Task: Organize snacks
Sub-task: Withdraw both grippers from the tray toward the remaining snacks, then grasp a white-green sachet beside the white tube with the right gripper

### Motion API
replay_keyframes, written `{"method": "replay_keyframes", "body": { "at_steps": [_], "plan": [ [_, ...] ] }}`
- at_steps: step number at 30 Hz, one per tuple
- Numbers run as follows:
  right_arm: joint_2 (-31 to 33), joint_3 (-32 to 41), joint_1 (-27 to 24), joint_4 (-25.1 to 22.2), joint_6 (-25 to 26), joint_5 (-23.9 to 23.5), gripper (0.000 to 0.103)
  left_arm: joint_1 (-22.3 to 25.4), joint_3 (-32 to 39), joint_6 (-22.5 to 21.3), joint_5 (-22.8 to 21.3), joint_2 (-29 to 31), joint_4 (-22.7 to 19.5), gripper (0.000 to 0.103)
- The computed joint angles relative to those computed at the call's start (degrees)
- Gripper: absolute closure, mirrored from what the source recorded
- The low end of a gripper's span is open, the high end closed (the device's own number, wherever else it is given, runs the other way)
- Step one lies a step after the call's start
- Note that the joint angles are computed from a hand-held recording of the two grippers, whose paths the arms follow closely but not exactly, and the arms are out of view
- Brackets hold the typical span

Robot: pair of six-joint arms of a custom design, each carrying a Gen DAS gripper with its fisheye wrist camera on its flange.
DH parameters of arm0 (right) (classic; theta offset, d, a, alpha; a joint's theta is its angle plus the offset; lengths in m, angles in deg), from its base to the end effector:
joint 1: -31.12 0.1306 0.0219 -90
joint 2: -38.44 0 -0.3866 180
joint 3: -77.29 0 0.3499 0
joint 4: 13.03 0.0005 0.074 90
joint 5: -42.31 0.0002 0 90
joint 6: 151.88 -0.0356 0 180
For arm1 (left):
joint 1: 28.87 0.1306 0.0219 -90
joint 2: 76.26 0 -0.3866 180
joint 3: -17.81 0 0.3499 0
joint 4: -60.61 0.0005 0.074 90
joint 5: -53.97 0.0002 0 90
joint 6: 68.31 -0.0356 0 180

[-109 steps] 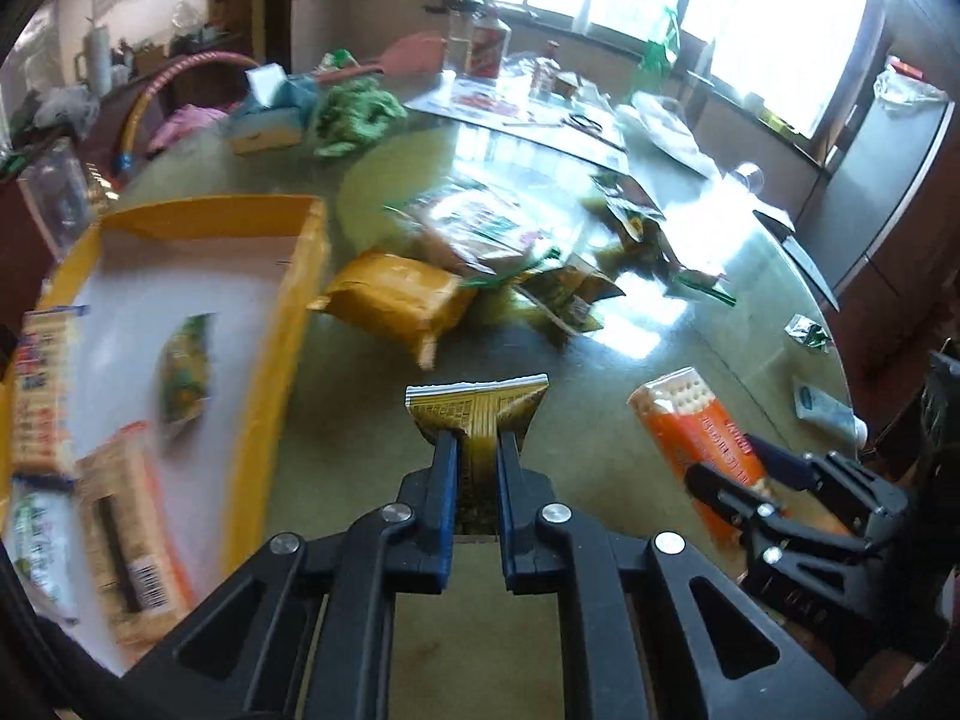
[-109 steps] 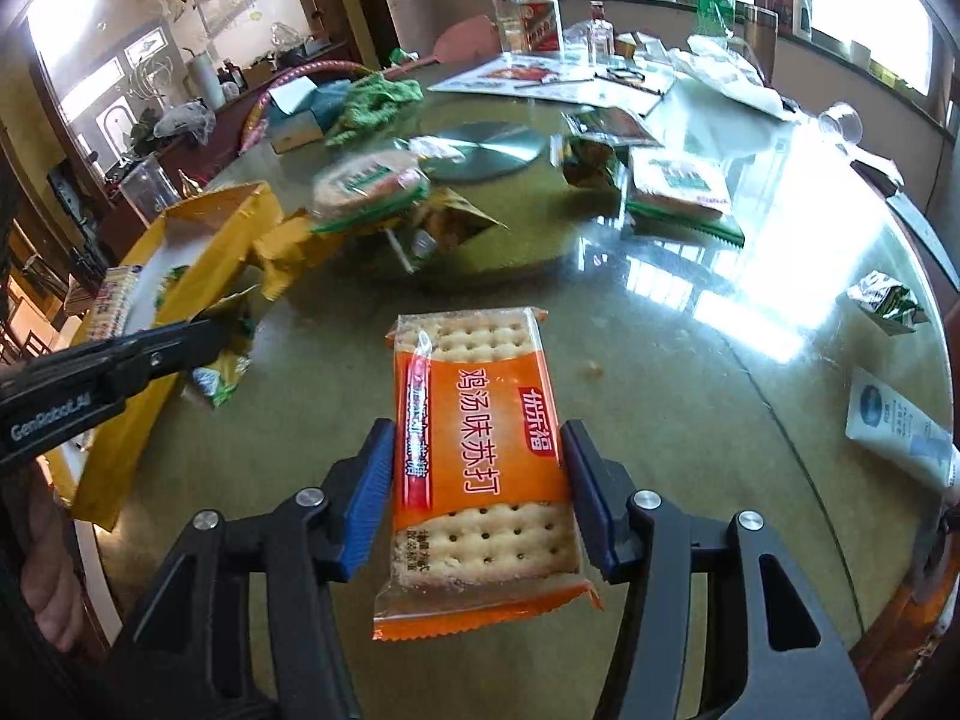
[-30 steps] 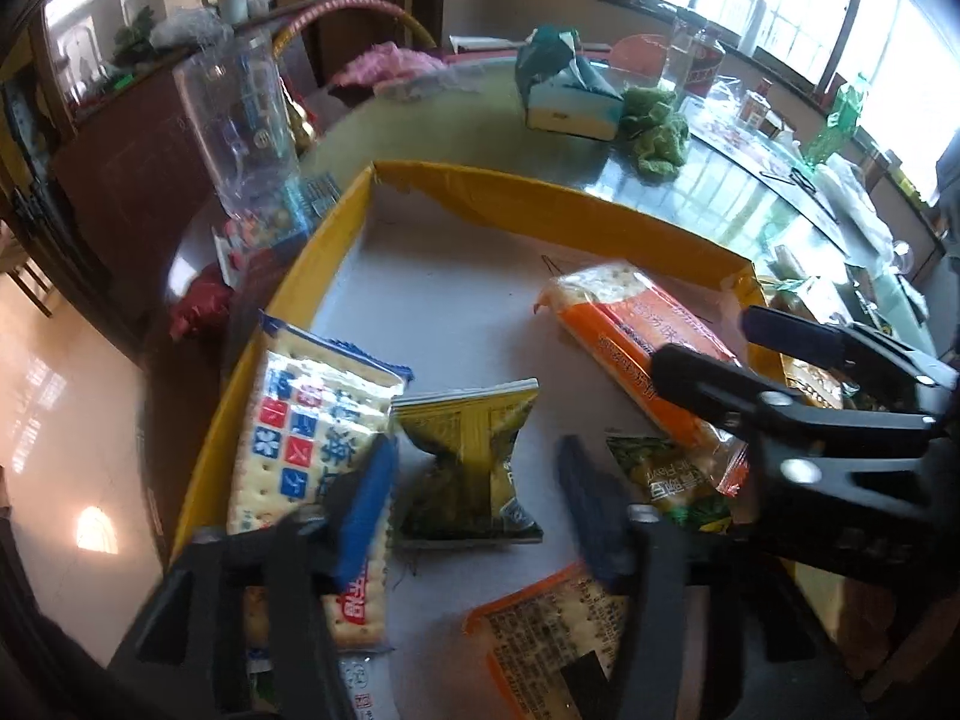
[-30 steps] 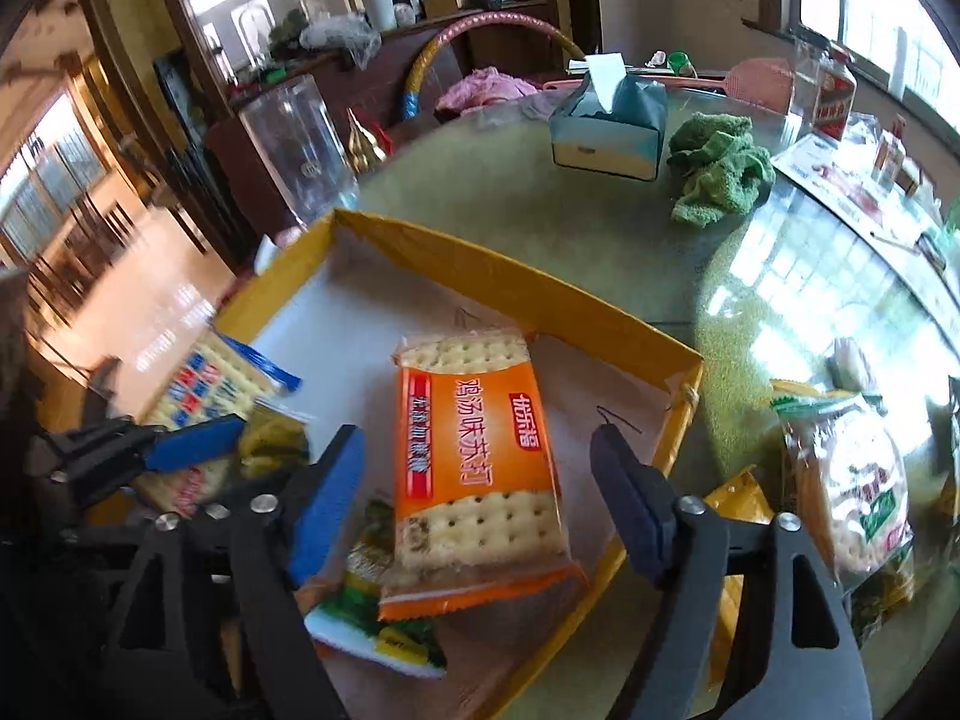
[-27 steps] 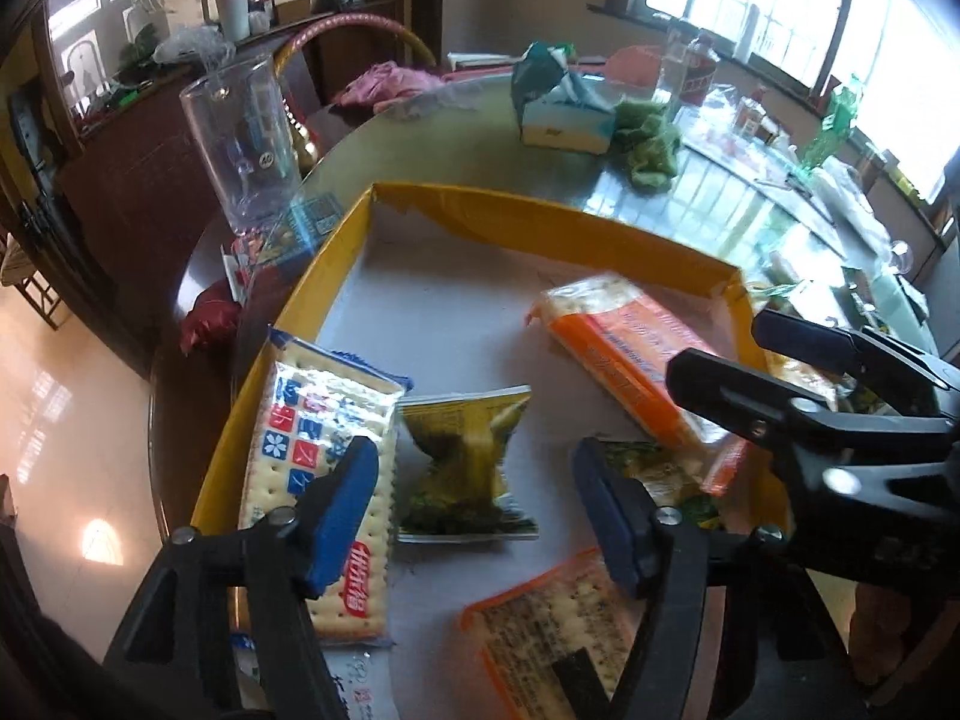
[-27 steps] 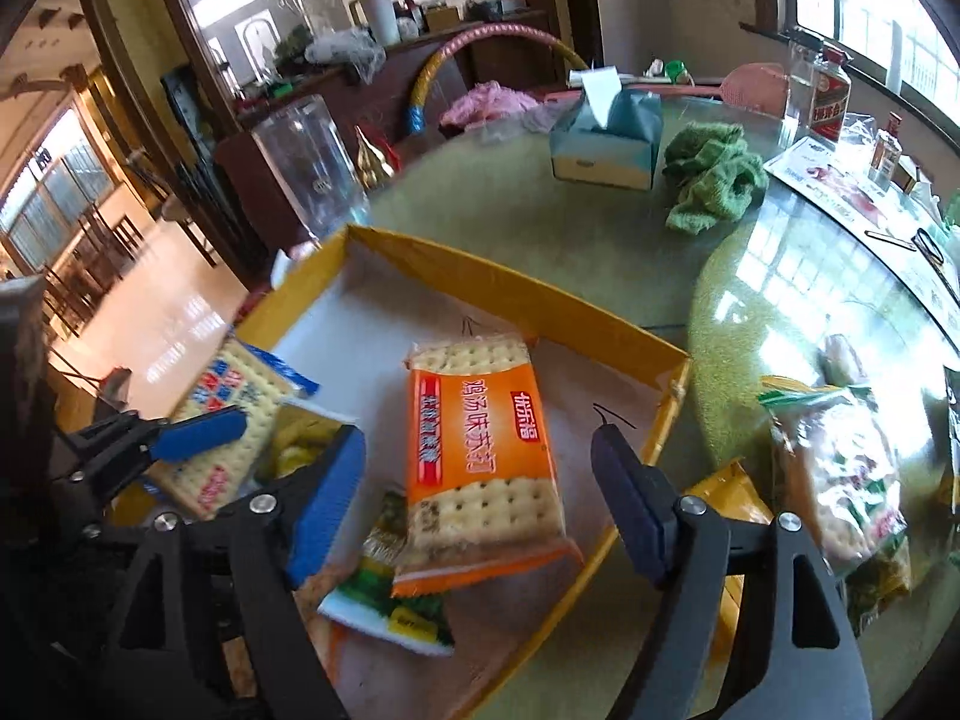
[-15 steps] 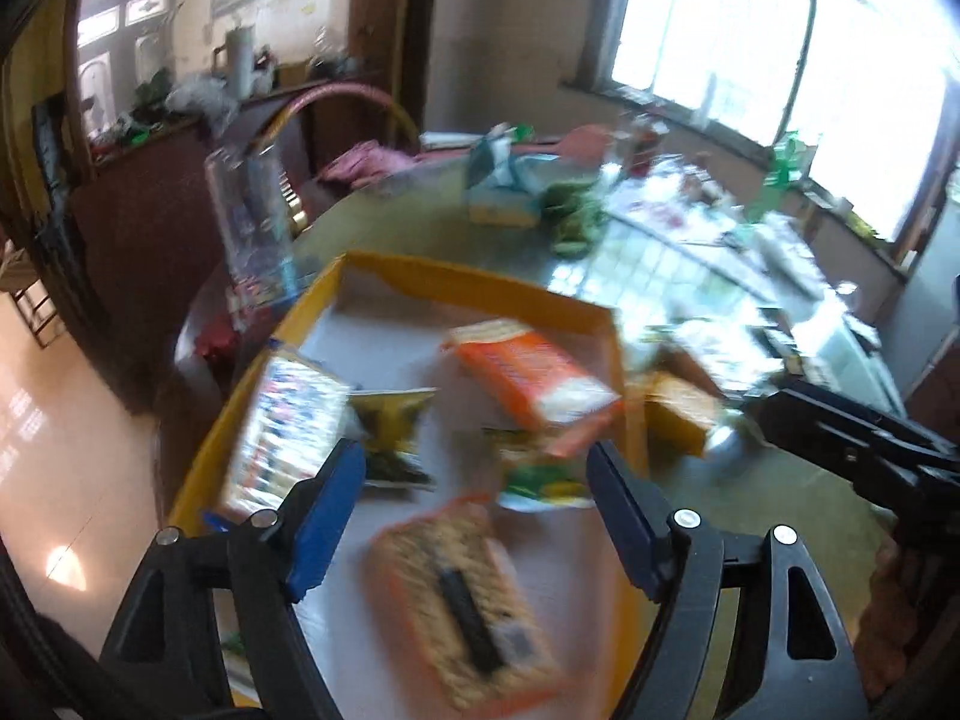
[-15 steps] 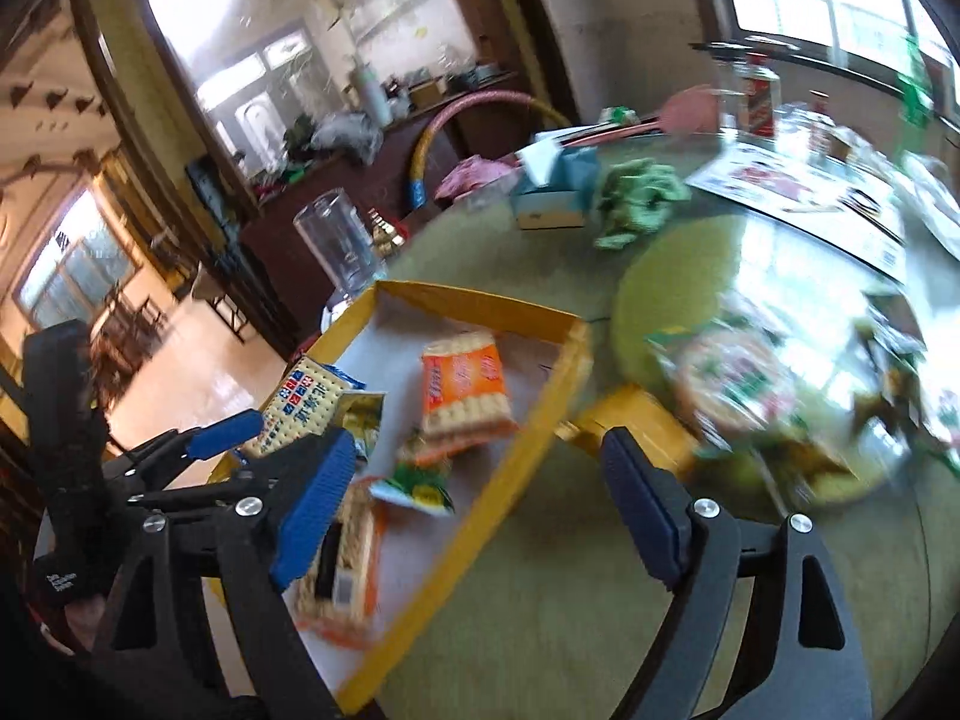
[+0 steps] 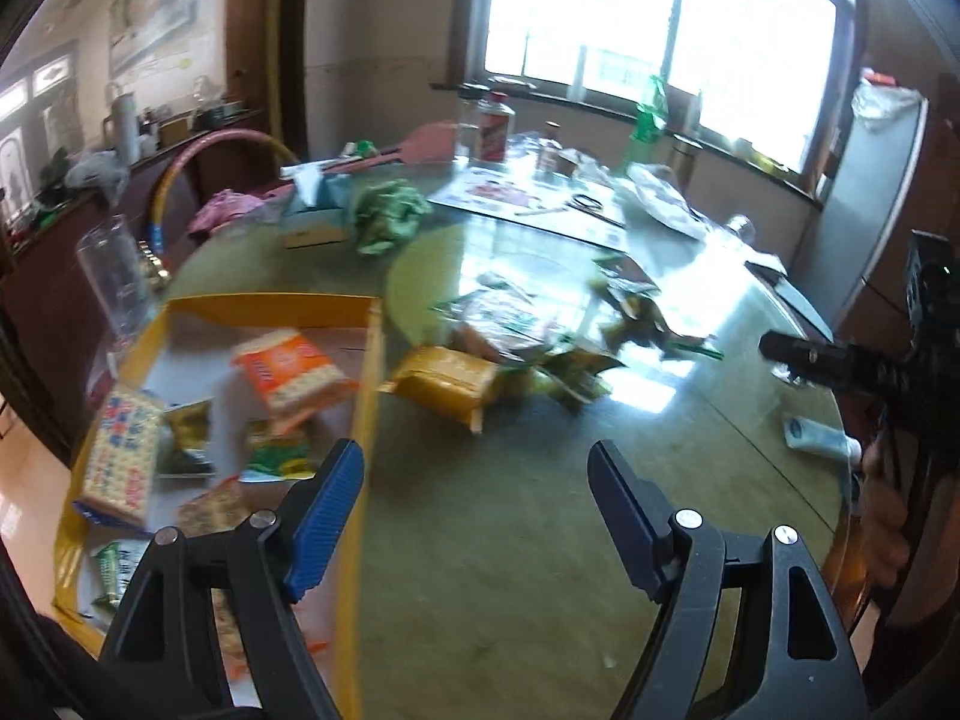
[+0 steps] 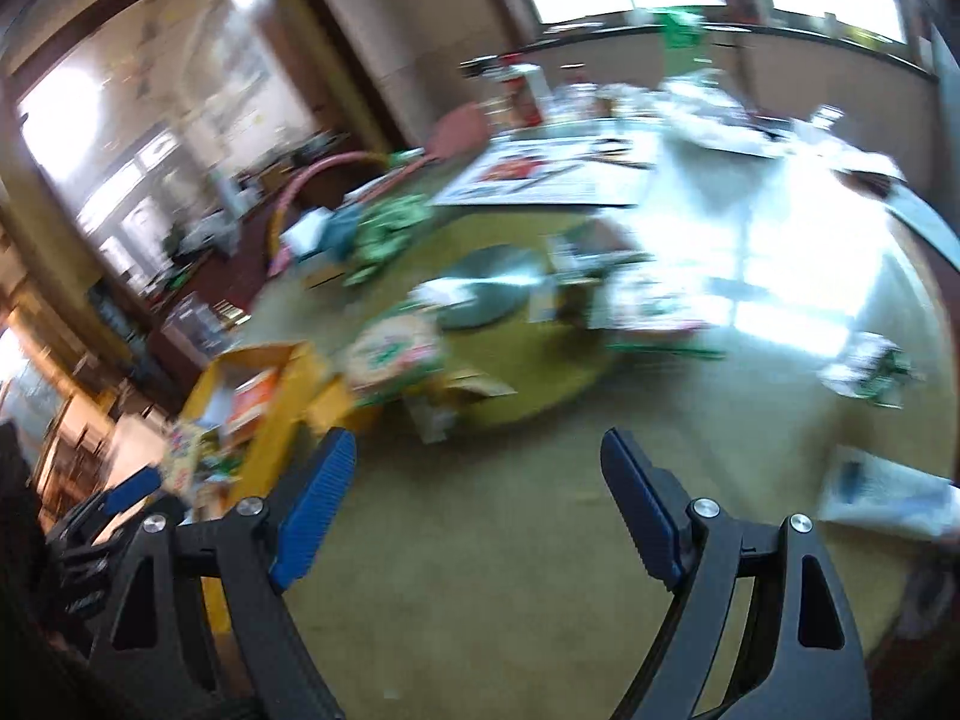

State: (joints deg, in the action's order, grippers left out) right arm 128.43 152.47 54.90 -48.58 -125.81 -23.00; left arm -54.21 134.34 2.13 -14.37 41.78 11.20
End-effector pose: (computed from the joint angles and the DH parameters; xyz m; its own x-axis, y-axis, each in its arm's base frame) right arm 0.3977 0.1584 0.3457 -0.4197 0.7069 -0.5693 0.5792 0.6915 0.4317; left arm 0.5552 -0.2780 0.3793 -0.4575 0.5609 -0.6899 0.8079 0.5864 -0.0589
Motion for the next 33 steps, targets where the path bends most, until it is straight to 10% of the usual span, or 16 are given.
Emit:
{"method": "replay_keyframes", "body": {
  "at_steps": [15, 20, 33],
  "plan": [
    [-7.49, -10.35, -19.19, -19.45, -10.25, 2.27, 0.019, -2.91, -0.35, -0.72, -0.16, 1.33, -1.47, 0.026],
    [-5.71, -12.34, -23.27, -18.24, -10.04, -1.96, 0.023, -3.18, 0.98, -0.6, -0.09, 2.38, -2.29, 0.026],
    [-3.31, -13.54, -18.9, -11.85, -13.12, -3.3, 0.073, -5.37, 8.38, -1.51, -0.72, 7.46, -5.83, 0.026]
  ]
}}
